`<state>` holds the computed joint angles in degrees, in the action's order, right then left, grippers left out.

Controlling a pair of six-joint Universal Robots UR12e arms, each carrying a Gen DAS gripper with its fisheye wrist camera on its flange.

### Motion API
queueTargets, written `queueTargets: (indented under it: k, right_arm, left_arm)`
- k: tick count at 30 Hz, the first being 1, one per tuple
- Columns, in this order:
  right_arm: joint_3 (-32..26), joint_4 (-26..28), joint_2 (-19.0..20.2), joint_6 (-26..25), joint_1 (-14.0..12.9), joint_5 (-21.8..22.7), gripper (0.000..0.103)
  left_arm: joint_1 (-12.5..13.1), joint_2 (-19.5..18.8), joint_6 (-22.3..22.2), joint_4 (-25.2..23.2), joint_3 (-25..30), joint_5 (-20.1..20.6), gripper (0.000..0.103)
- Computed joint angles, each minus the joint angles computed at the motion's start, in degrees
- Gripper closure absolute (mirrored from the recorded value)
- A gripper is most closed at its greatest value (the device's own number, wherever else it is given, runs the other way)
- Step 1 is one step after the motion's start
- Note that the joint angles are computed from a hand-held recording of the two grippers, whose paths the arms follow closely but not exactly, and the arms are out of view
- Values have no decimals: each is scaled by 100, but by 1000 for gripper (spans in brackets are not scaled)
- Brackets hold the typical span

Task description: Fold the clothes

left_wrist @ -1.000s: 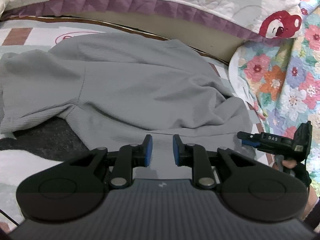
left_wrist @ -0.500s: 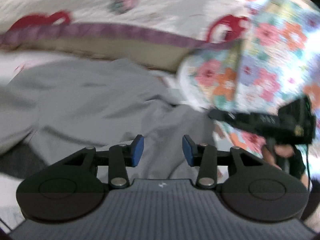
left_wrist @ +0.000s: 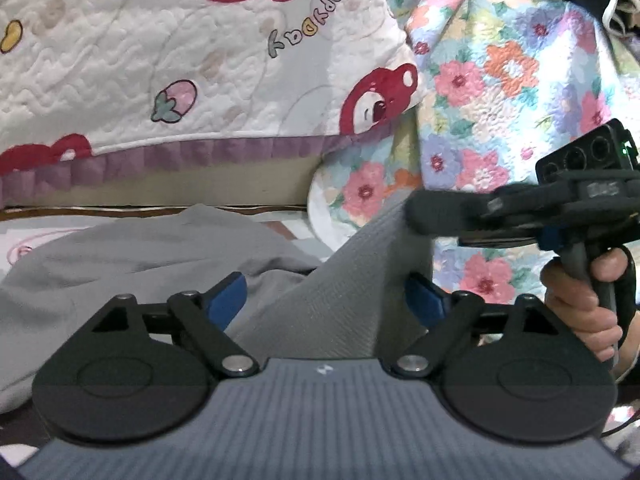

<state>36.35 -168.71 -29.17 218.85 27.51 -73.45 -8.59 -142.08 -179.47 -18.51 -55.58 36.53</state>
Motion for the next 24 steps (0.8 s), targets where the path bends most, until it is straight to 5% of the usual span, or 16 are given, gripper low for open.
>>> queueTargets:
  k: [1, 2, 3, 6, 9, 10, 11, 15, 18, 20, 24]
  right_arm:
    - [-12, -164, 24, 57, -16, 162, 99]
    - [-1, -313, 35, 41, -29, 273, 99]
    - [60, -296, -7, -118, -35, 311, 99]
    - [380, 78, -256, -796, -19, 63, 97]
    - [822, 1067, -650, -1446, 117, -1523, 83]
    - [953, 1442, -752, -1653, 157, -2102, 63]
    - [1075, 1818, -826, -1725, 191, -2697, 56]
    - [1302, 3350, -868, -980, 276, -4689, 56]
    - [1869, 3344, -1105, 161, 227, -4715, 56]
    - [2142, 3065, -1232, 292, 148, -4130, 56]
    - [1795, 3302, -1062, -647, 97, -3128, 56]
  left_arm:
    - [-5, 5, 74, -222, 29, 1, 35]
    - [-8, 17, 118, -425, 56, 35, 80]
    - [-10, 35, 137, -612, 80, 95, 96]
    - [-38, 164, -64, -321, -49, 905, 97]
    - [-5, 214, -546, 171, -157, 1725, 97]
    - [16, 212, -717, 234, -162, 1959, 97]
    - [37, 207, -882, 285, -161, 2195, 97]
    - [51, 239, -950, 242, -178, 3120, 97]
    - [172, 255, -1316, 338, -187, 2831, 97]
    - [187, 253, -1394, 336, -181, 2771, 97]
    - [136, 242, -1282, 204, -168, 2983, 97]
